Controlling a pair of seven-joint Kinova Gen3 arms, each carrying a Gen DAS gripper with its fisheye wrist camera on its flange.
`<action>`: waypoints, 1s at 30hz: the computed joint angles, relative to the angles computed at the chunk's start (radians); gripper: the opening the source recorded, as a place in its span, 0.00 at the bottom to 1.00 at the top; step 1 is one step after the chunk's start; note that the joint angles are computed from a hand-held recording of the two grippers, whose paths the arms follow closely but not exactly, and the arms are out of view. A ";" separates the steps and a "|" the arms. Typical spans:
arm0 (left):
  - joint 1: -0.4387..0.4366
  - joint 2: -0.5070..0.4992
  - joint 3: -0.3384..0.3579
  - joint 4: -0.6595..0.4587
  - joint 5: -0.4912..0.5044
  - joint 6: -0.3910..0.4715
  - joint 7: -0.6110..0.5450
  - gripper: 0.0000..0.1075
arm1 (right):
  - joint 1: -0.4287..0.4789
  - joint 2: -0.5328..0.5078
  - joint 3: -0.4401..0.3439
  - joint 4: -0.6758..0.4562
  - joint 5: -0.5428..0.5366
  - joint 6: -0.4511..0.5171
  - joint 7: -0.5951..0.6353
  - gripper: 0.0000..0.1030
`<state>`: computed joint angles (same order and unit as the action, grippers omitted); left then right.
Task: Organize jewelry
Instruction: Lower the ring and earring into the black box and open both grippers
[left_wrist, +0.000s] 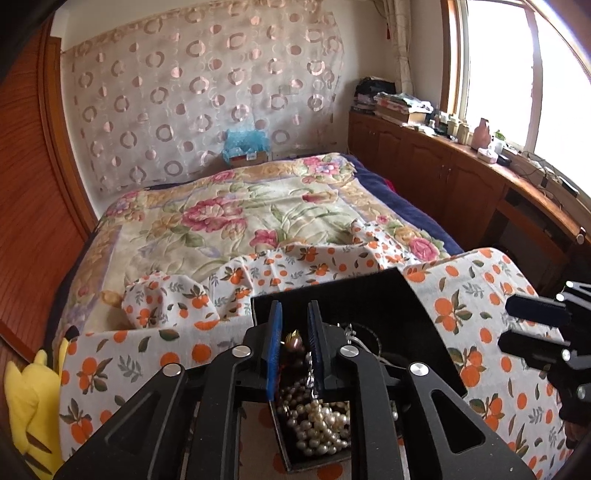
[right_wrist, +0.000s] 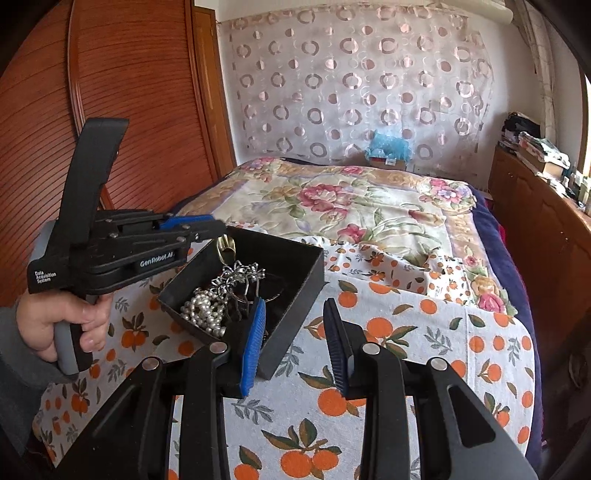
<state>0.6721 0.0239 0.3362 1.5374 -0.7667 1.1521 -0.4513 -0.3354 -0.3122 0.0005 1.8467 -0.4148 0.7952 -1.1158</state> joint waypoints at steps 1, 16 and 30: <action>0.004 -0.002 0.003 0.007 -0.002 0.000 0.012 0.25 | 0.002 -0.003 0.000 0.004 0.001 -0.003 -0.003 0.34; 0.082 -0.069 0.127 0.085 -0.090 0.142 0.201 0.87 | 0.005 -0.042 -0.055 0.097 0.081 -0.118 -0.140 0.34; 0.196 -0.079 0.254 0.065 -0.168 0.377 0.399 0.89 | 0.044 -0.232 -0.143 0.201 0.224 -0.209 -0.370 0.94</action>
<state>0.8678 -0.0554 0.5904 1.6024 -0.9344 1.5291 -0.0522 -0.2918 -0.5441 -0.1429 2.0472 -0.1910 0.5867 -1.4853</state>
